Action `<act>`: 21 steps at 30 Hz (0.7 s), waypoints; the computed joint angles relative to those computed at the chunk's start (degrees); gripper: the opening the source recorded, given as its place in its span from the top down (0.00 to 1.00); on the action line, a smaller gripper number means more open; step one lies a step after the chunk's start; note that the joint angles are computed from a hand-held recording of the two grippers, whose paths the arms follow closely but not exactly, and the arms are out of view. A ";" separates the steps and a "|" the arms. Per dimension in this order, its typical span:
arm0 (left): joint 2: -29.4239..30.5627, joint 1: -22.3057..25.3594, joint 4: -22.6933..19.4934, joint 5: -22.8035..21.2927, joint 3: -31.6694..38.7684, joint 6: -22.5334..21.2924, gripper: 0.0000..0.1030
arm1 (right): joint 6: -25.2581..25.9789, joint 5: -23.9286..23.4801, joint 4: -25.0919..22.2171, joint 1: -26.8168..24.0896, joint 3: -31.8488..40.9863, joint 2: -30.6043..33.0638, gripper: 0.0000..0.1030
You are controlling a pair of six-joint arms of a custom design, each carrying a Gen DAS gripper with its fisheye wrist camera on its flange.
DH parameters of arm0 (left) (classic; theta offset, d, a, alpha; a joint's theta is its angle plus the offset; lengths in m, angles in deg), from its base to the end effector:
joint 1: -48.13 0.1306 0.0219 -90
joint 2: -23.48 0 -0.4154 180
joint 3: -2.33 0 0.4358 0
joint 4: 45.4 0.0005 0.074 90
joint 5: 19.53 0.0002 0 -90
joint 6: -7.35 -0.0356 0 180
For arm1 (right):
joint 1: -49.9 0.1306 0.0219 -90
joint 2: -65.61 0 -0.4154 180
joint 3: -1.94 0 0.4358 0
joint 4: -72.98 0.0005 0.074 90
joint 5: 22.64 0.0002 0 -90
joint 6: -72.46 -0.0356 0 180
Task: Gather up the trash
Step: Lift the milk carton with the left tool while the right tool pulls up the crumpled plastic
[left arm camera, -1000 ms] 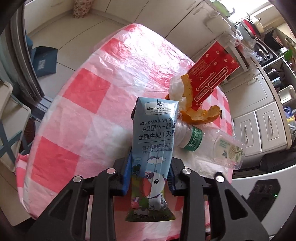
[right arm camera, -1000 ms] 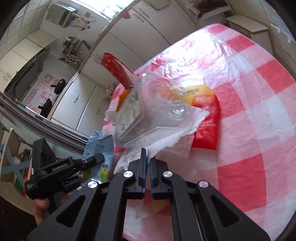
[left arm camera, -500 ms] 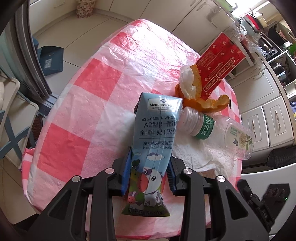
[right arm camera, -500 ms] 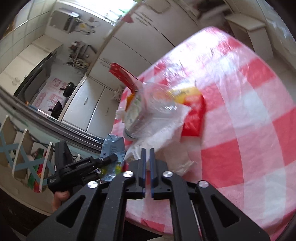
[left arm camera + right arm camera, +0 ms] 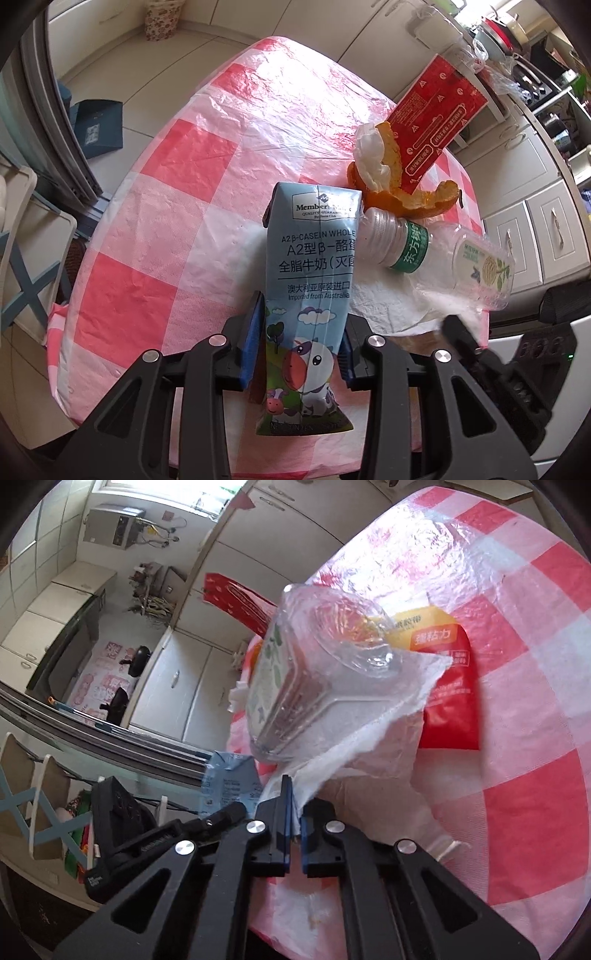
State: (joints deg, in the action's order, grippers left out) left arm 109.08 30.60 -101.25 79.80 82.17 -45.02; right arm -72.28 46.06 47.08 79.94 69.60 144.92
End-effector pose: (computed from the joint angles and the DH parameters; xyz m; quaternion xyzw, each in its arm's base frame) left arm 0.4514 -0.1492 0.4049 -0.1490 0.9549 -0.1830 0.1801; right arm 0.3890 0.2393 0.3853 0.1088 0.8787 0.4152 0.2090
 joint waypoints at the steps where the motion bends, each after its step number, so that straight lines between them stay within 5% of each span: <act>1: -0.19 -0.13 0.05 -0.47 0.06 -0.35 0.70 | 1.04 1.18 0.55 0.29 0.18 -0.89 0.97; 11: -3.09 -1.76 1.03 -3.68 -0.27 -2.49 0.71 | 10.54 2.37 4.22 -0.54 -1.15 -10.70 0.97; 17: -3.78 -1.64 0.84 -2.69 -1.48 -1.30 0.71 | 14.00 2.11 -15.52 -1.69 3.49 -5.23 0.94; 21: -3.79 -1.90 0.97 -2.71 -1.73 -1.02 0.71 | 9.00 -2.35 -15.83 -4.46 0.19 -5.36 0.85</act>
